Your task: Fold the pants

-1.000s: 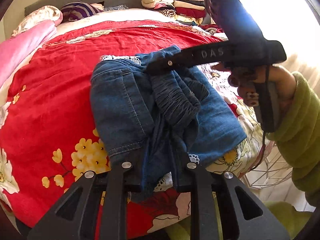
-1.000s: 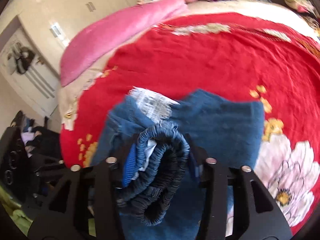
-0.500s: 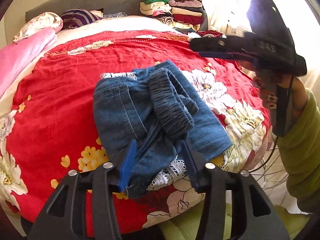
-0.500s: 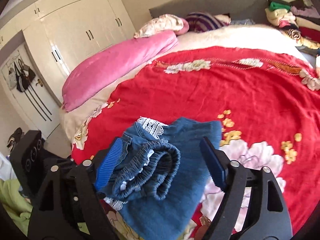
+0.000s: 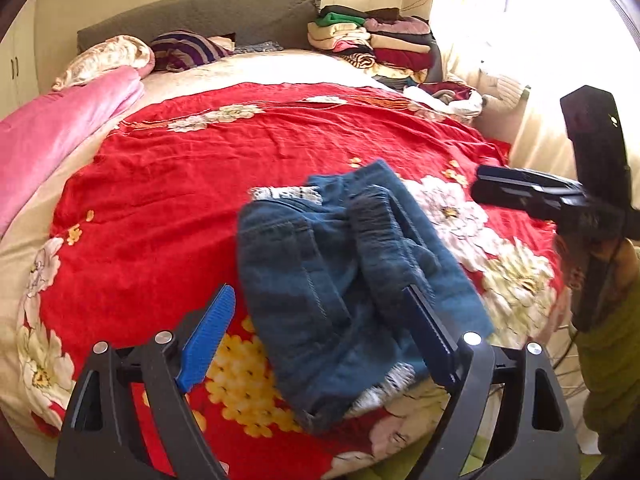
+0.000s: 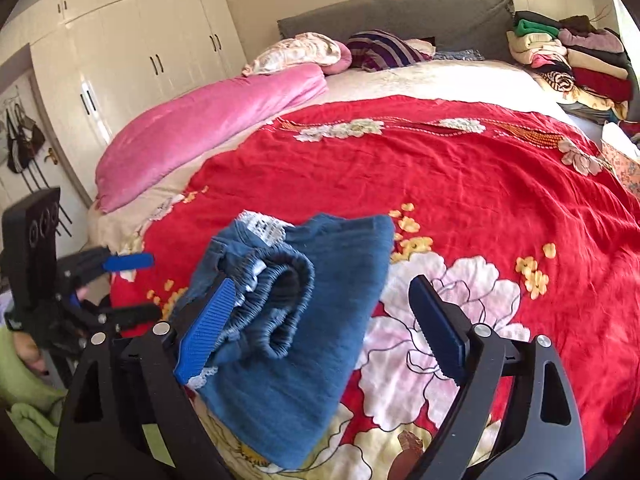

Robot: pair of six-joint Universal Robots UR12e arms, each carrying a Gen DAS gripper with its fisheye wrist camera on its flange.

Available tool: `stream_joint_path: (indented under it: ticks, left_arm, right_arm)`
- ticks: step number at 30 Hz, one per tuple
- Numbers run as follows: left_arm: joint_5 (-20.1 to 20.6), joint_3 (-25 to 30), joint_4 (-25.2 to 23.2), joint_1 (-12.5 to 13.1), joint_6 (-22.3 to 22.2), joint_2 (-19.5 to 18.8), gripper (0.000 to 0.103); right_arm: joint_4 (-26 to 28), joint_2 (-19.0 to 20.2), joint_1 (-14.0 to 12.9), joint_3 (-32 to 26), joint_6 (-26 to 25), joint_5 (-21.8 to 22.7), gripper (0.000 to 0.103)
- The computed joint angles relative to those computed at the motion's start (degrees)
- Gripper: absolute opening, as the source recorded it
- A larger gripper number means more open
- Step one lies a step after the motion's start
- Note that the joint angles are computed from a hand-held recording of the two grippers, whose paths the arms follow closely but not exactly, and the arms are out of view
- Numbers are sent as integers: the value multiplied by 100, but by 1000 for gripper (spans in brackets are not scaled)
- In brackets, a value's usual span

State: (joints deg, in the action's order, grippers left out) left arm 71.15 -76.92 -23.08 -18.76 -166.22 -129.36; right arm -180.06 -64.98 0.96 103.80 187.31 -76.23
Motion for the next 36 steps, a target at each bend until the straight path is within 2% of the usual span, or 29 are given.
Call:
stream_joint_path:
  ticks: [4,7,15,22,28,30,33,36]
  left_arm:
    - [185,233,-141,-9,-109,-156,85]
    - [295,432,-274,-20,-239,-293,91]
    - [491,953,-763,-45,-534,-666,92]
    - [510,1047,-837,-69,-491,-761,92]
    - [432,1049,-867,-66,-528,-783,91]
    - [382,1061,-894,-66,-523,-794,87]
    - [225,1067,-936,-58,-510,-805,74]
    - [216,1056,-910,-80,-438,-805,63]
  right_arm:
    - [42,26,-3,35,116,-20,84]
    - [104,65,9,20,150,-78,85]
    - [345,220,10,-80,422,8,85]
    - [757,417,9,-273,485,249,85]
    - [897,574,44,-431,488,337,85]
    - [880,600,47,-451,463,360,84]
    - [855,637,40,-487,412,461,73]
    - [837,643,58,-489,371,446,68]
